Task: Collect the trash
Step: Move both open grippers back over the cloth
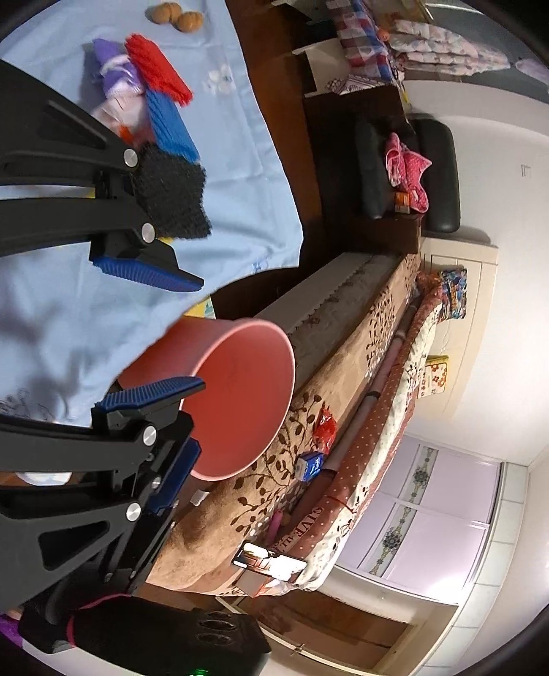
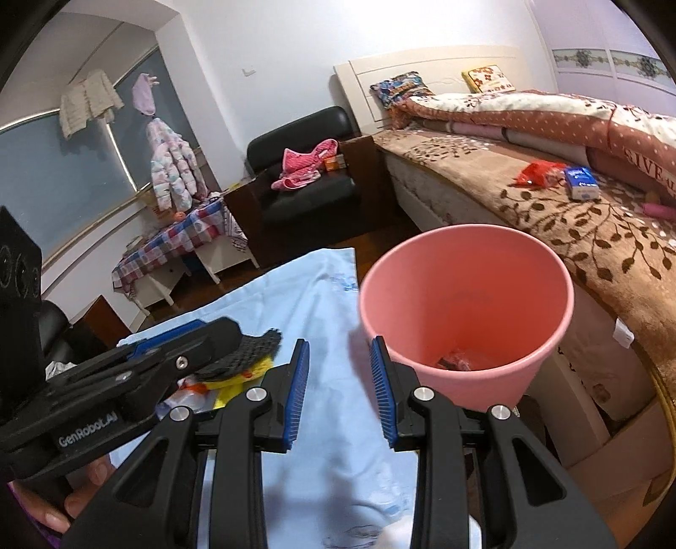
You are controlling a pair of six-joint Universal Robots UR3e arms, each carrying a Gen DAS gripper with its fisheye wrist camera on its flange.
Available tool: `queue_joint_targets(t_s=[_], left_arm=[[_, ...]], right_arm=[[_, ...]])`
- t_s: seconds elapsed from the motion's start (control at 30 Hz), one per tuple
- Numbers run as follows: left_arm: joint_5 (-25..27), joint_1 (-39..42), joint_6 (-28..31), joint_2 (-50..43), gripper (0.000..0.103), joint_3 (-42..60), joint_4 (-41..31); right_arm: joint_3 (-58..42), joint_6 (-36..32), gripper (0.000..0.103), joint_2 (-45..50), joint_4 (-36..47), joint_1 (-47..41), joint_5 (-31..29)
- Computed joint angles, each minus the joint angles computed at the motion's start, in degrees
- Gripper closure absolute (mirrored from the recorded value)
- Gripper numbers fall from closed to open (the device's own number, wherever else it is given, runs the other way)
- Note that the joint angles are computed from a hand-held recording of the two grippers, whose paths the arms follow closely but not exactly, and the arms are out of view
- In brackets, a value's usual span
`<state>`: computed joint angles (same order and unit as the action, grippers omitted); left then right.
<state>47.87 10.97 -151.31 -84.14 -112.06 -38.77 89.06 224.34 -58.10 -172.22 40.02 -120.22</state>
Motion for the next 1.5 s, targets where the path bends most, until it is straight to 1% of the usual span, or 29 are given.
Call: queue_joint_targets(t_s=[0.17, 0.3, 0.43, 0.5, 0.6, 0.8, 0.9, 1.1, 1.23, 1.4, 1.5], left_arm=[[-4.49, 7.69, 5.42, 6.55, 0.062, -2.97, -6.28], [-9.32, 16.02, 11.18, 11.31, 0.062, -3.31, -14.86], [-12.37, 22.07, 15.36, 13.26, 0.062, -2.20, -21.33], [-13.22, 24.61, 17.37, 13.27, 0.062, -1.15, -24.45], [-13.69, 27.61, 19.08, 12.85, 0.062, -0.08, -27.17], [-14.77, 33.49, 21.66, 12.05, 0.062, 1.29, -30.63], [-15.58, 36.35, 22.53, 11.52, 0.062, 2.44, -32.46], [-16.34, 40.24, 23.25, 11.64, 0.062, 2.08, -31.00], [-15.68, 41.64, 24.56, 11.25, 0.061, 1.73, -30.85], [-14.87, 42.73, 25.78, 11.18, 0.061, 0.37, -29.53], [-14.52, 43.22, 26.55, 10.71, 0.061, 0.03, -28.90]], right_arm=[[-6.04, -0.29, 0.072, 2.14, 3.92, 1.91, -1.00], [-10.84, -0.92, 0.072, 3.93, 6.79, 3.29, -1.98], [-15.47, -1.57, 0.072, 5.49, 8.51, 4.40, -2.18], [-18.09, -2.05, 0.072, 6.49, 9.76, 4.98, -2.66], [-22.33, -2.79, 0.072, 8.22, 12.15, 5.77, -2.99], [-30.96, -4.64, 0.072, 11.57, 16.69, 6.46, -1.86], [-34.61, -5.81, 0.072, 12.81, 19.04, 7.35, -2.67], [-33.83, -5.69, 0.072, 11.71, 19.91, 8.79, -4.35], [-33.56, -4.59, 0.072, 11.34, 21.02, 9.61, -5.17], [-34.10, -4.57, 0.072, 11.54, 21.83, 9.77, -5.12], [-32.30, -4.32, 0.072, 10.77, 20.83, 9.14, -3.62]])
